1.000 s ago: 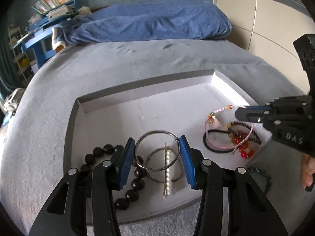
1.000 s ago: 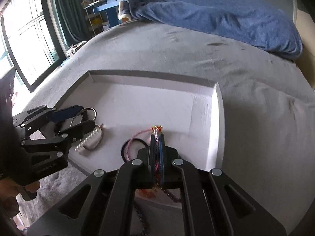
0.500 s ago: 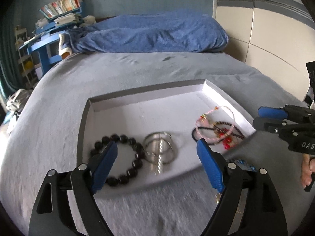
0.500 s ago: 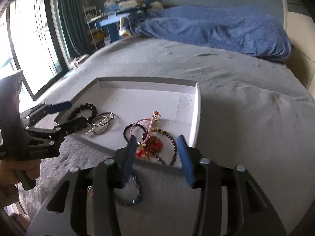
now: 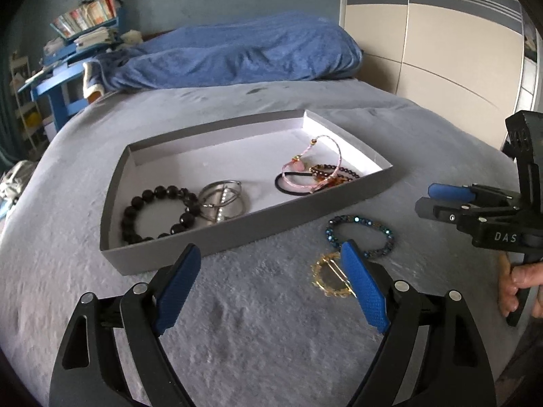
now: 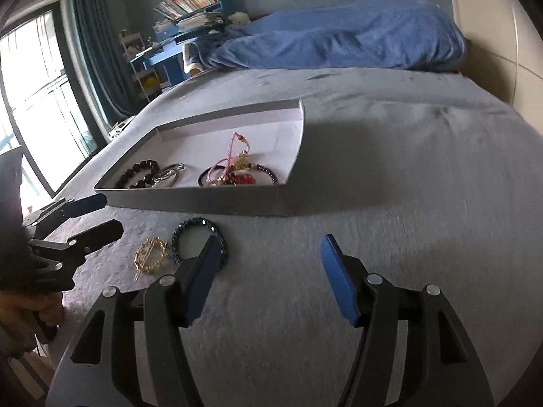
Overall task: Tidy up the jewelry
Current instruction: 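Grasp the gold ring brooch with the left tool while the right tool grasps the blue bead bracelet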
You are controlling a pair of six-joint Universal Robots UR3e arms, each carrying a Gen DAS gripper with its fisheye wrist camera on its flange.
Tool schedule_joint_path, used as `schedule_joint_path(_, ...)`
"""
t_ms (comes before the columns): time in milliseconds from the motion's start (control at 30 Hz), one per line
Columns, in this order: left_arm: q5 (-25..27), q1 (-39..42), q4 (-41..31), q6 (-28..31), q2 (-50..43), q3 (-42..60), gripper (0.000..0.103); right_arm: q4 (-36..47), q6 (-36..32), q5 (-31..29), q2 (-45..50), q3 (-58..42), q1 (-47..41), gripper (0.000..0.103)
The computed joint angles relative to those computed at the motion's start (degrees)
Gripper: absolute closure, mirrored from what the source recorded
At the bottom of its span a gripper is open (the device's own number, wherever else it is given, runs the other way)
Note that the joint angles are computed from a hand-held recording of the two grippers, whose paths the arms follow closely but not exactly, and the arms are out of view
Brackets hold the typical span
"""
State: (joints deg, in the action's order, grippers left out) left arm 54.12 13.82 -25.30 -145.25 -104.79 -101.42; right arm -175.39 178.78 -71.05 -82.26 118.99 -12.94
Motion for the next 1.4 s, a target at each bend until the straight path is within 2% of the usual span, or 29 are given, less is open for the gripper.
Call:
schedule_joint_path(200,0.30,-0.14,2.54,0.53,1.72,-3.47,0.017,-1.12,-0.20,-2.00,1.11,0.83,1.03,0.038)
schedule_joint_path(367,-0.21,-0.46,1.79,3.24,2.94,-4.74,0.016,-0.55,-0.39,-2.08,1.62,0.51,1.00,0.037)
schedule_joint_path(500,-0.12,-1.52,-0.16,6.00,3.19,-4.55,0.016,-0.21,-0.30,-1.43,1.71,0.49,0.55,0.037)
schedule_joint_path(733,3.88,-5.17,-6.94,8.66,-0.27,0.80,0.018,0.44,-0.16,-1.61,1.81,0.30,0.77,0.036)
schedule_joint_path(833,6.38,-6.91,-8.22,8.30,-2.39,3.40,0.027,0.69,-0.34,-2.02,1.99,-0.05,1.15,0.036)
schedule_joint_path(933,7.51,-7.82,-8.31,7.46,-3.62,4.60,0.041,0.83,-0.60,-2.38,2.00,-0.10,1.31,0.036)
schedule_joint_path(1000,6.93,-7.55,-7.19,8.08,-2.90,3.18,0.061,1.03,-0.91,-2.66,2.08,-0.30,1.55,0.036)
schedule_joint_path(1167,6.86,-6.37,-1.93,6.11,-0.95,-0.54,0.061,3.70,-1.92,-2.53,2.95,-2.62,3.47,0.036)
schedule_joint_path(1400,6.49,-2.15,-3.92,0.92,-0.12,-0.13,0.061,8.71,-2.76,-4.41,6.78,-9.25,8.20,0.036)
